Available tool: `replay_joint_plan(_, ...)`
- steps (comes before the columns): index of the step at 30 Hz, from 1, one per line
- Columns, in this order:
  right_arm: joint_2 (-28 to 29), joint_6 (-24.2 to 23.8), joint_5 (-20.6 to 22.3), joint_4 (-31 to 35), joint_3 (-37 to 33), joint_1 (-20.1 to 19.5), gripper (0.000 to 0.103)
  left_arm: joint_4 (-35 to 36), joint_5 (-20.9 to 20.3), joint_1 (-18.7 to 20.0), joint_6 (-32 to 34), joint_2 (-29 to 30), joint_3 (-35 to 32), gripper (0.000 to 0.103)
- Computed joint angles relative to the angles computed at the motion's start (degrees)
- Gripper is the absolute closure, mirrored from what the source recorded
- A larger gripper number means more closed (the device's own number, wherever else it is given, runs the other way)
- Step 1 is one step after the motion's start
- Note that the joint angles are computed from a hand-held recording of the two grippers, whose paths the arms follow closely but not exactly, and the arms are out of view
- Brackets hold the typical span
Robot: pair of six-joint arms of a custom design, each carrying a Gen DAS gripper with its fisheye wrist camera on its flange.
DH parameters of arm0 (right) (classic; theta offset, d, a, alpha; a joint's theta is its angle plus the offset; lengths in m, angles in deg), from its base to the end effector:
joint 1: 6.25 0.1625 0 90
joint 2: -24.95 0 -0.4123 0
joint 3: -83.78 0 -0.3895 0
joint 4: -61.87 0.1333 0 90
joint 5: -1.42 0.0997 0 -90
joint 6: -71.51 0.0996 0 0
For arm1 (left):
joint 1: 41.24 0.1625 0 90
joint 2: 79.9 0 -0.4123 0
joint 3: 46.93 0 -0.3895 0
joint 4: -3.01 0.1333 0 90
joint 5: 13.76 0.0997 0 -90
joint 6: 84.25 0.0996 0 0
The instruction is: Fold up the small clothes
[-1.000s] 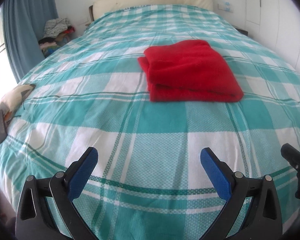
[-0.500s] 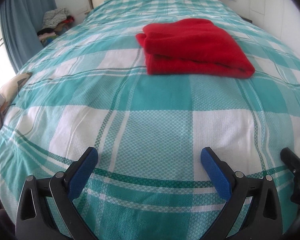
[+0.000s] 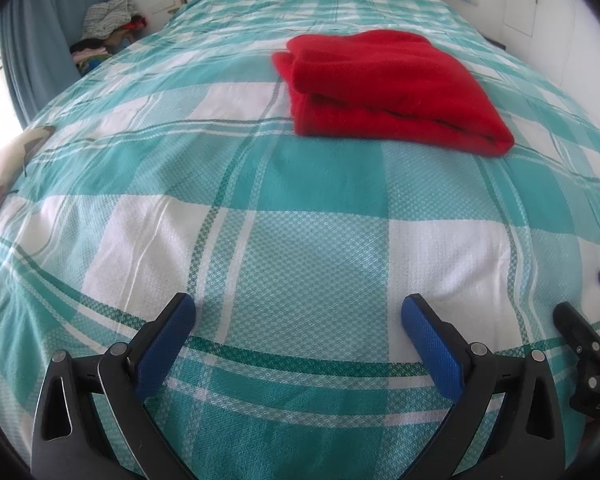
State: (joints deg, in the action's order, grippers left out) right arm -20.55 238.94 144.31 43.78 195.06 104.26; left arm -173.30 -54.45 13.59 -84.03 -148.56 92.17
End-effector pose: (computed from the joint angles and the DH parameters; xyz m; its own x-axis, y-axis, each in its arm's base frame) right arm 0.1960 -0.3703 -0.0102 -0.6787 0.1337 0.7221 -0.4168 0.7395 -0.5287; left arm -0.0563 -0.4424 0.1443 -0.6502 0.2091 -0.7304 0.5566 0.7855 -0.2707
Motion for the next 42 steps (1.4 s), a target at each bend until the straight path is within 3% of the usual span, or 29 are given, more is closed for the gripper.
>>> replay_joint_plan(10, -0.2, 0.2, -1.0, 1.1, -0.2, -0.6, 0.0, 7.6, -5.1, 2.8, -2.9, -1.8, -3.4, 0.0)
replay_joint_plan(17, 0.0, 0.7, -1.3, 2.6, -0.9, -1.0, 0.0, 2.9, -3.4, 2.4, -3.5, 0.5, -3.2, 0.0)
replay_joint_plan(26, -0.9, 0.3, -2.6, 1.9, -0.2, -1.2, 0.0, 2.0, -3.1, 2.1, -1.9, 0.2, -3.4, 0.0)
replay_joint_plan(30, 0.2, 1.3, -0.1, 3.5, -1.6, 0.0, 0.0, -2.2, 0.0, -1.3, 0.5, -2.5, -0.4, 0.0)
replay_joint_plan(32, 0.4, 5.5, 0.7, 6.9, -2.8, 1.2, 0.0, -1.9, 0.7, -3.4, 0.5, -5.7, 1.4, 0.0)
replay_joint_plan(35, -0.9, 11.6, -0.5, 11.9, -4.0, 3.2, 0.0, 1.7, 1.4, -6.4, -1.2, -11.1, 3.1, 0.0)
replay_joint_plan(39, -1.2, 13.2, 1.9, 15.8, -7.4, 8.4, 0.0, 8.8, 1.8, -9.5, -3.3, -17.3, 3.2, 0.0)
replay_joint_plan(42, -0.6, 14.7, 2.7, 19.9, -10.6, 11.8, 0.0, 11.9, 4.9, -12.2, -4.0, -19.9, 3.5, 0.0)
